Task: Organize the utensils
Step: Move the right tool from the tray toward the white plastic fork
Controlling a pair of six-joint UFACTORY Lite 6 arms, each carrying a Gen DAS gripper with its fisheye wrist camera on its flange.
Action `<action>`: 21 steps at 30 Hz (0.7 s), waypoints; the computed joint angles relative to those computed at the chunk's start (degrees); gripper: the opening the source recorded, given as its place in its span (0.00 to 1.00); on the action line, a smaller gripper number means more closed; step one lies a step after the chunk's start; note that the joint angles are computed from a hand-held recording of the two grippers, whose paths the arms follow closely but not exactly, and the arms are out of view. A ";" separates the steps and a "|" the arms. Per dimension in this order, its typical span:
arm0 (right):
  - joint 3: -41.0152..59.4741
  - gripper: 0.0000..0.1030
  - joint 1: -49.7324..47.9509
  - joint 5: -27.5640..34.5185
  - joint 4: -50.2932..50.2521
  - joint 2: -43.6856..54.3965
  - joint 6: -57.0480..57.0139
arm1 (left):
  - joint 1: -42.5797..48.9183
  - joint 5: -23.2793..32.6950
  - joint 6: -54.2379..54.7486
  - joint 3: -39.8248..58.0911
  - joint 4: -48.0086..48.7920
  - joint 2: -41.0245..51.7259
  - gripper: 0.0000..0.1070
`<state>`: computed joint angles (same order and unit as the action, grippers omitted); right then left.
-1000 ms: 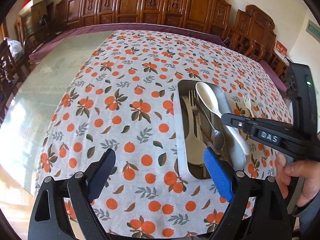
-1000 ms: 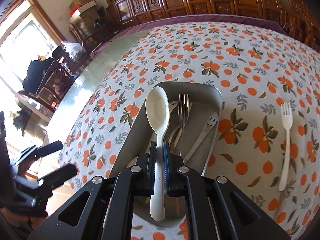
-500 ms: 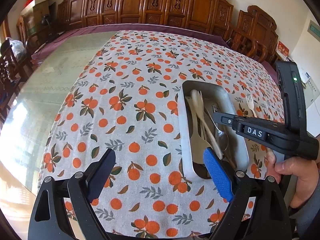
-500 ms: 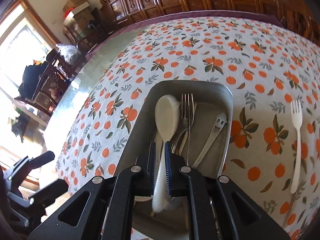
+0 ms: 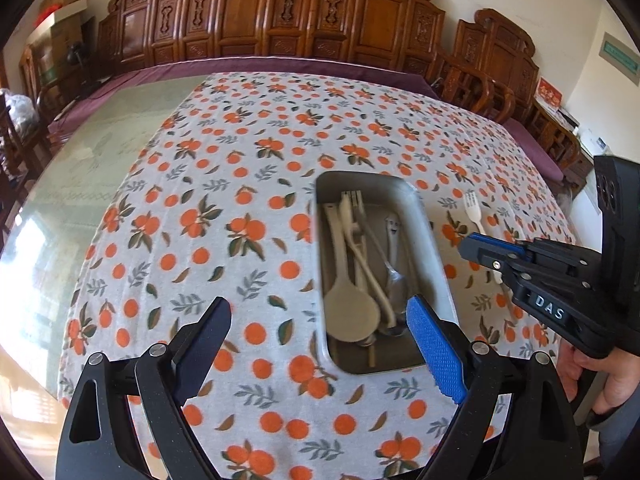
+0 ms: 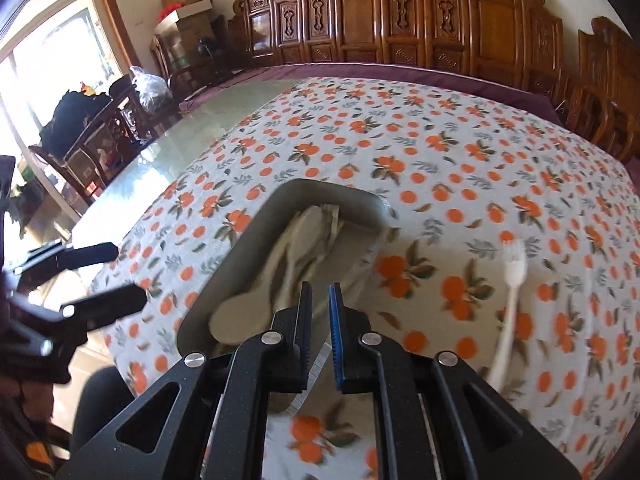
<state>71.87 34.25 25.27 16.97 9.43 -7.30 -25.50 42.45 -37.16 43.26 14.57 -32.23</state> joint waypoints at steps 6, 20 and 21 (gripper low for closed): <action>-7.34 0.11 -7.49 -0.92 3.62 -4.97 -7.70 | -6.16 -0.96 -7.25 3.14 4.55 5.44 0.80; -18.37 0.15 -24.47 -0.87 15.39 -9.76 -27.70 | -13.85 -6.32 -14.53 13.87 7.85 22.18 0.80; -19.09 0.16 -25.75 -0.73 17.12 -10.02 -30.01 | -14.29 -6.58 -14.84 14.77 8.06 23.41 0.80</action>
<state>52.78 8.50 24.54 34.09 -0.58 -37.31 -39.79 35.87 -52.00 58.03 22.63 -8.82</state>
